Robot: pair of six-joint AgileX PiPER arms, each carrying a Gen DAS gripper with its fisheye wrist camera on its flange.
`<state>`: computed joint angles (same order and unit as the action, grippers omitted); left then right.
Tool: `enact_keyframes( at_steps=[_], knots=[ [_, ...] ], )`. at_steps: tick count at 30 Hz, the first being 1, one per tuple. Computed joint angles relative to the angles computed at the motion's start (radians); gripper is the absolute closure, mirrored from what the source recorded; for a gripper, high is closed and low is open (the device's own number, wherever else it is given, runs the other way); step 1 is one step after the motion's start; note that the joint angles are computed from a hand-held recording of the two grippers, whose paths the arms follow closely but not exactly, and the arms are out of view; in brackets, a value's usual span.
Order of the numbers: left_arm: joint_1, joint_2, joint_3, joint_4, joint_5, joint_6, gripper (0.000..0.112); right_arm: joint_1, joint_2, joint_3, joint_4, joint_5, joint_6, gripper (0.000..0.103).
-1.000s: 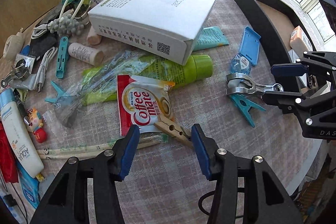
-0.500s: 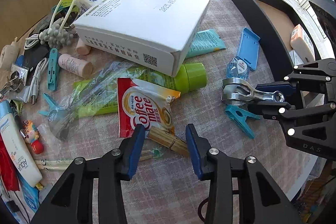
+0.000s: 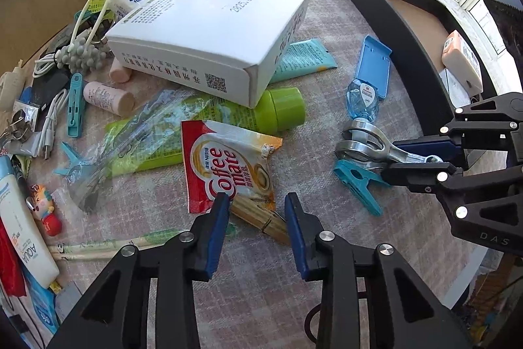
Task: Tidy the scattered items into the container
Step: 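Grasp the silver clip with the right gripper while the left gripper grasps the wooden clothespin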
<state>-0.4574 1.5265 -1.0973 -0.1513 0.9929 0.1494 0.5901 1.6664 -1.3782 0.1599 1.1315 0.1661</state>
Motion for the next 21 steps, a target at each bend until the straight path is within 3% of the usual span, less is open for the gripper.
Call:
enact_keyframes(
  at_steps=[10, 12, 14, 21],
  knots=[
    [0.01, -0.084, 0.096, -0.036, 0.004, 0.015, 0.08, 0.031, 0.004, -0.017, -0.023, 0.014, 0.041, 0.086],
    [0.009, -0.106, 0.115, -0.034, 0.012, 0.001, 0.075, 0.025, -0.005, -0.008, -0.021, 0.015, 0.038, 0.086],
    [-0.003, -0.129, 0.134, -0.02, 0.014, -0.037, 0.071, 0.019, 0.024, -0.035, -0.022, 0.015, 0.036, 0.086],
    [-0.088, -0.234, 0.235, 0.007, -0.006, -0.15, 0.073, 0.005, 0.005, -0.015, -0.022, 0.02, 0.027, 0.086]
  ],
)
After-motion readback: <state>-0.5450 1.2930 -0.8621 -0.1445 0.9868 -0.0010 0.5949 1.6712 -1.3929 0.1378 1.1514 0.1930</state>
